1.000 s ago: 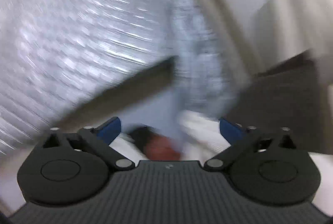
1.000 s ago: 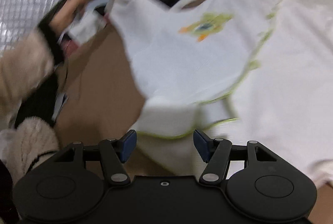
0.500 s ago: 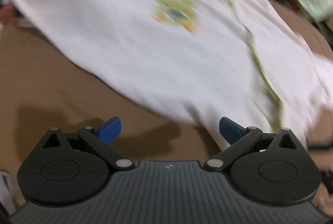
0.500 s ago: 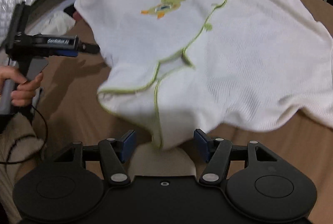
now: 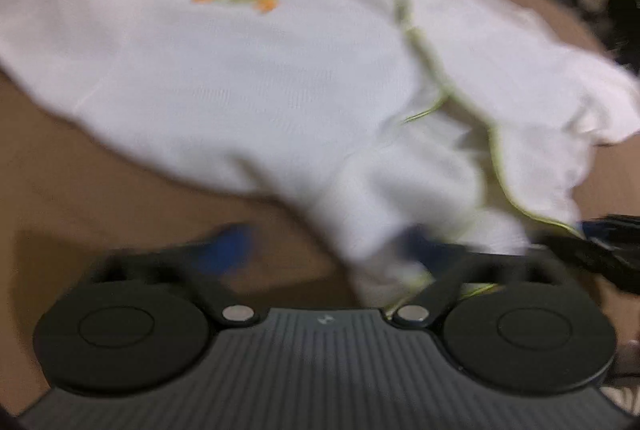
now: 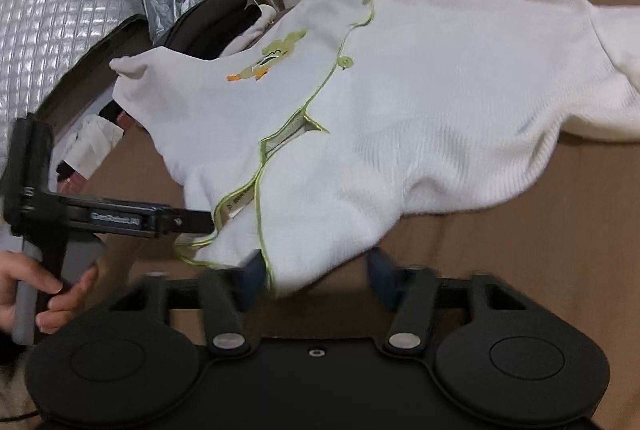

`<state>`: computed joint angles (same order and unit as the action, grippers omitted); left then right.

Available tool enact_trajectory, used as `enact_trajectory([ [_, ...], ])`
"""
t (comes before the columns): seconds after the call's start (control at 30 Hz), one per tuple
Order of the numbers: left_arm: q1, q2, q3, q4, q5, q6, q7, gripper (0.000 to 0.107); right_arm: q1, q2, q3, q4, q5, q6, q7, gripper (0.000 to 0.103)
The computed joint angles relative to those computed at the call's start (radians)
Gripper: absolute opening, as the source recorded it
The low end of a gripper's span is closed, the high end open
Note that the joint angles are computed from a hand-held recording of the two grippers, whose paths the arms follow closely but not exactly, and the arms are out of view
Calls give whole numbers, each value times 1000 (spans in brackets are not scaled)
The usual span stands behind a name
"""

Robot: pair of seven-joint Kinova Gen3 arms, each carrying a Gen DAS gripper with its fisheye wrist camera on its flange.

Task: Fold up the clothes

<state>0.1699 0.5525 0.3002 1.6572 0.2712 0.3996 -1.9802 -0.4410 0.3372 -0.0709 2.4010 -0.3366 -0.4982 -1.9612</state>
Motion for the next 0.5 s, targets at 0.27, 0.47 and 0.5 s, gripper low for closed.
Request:
enact_trajectory([
  [0.27, -13, -181, -25, 147, 15, -4, 41, 4, -189, -214, 142, -7, -172, 261, 269, 9],
  [0.47, 227, -111, -260, 73, -194, 88, 242, 1, -42, -107, 15, -14, -131, 248, 263, 12],
  [0.5, 232, -113, -266, 68, -197, 91, 257, 4, 2, -102, -32, -5, -91, 231, 224, 15],
])
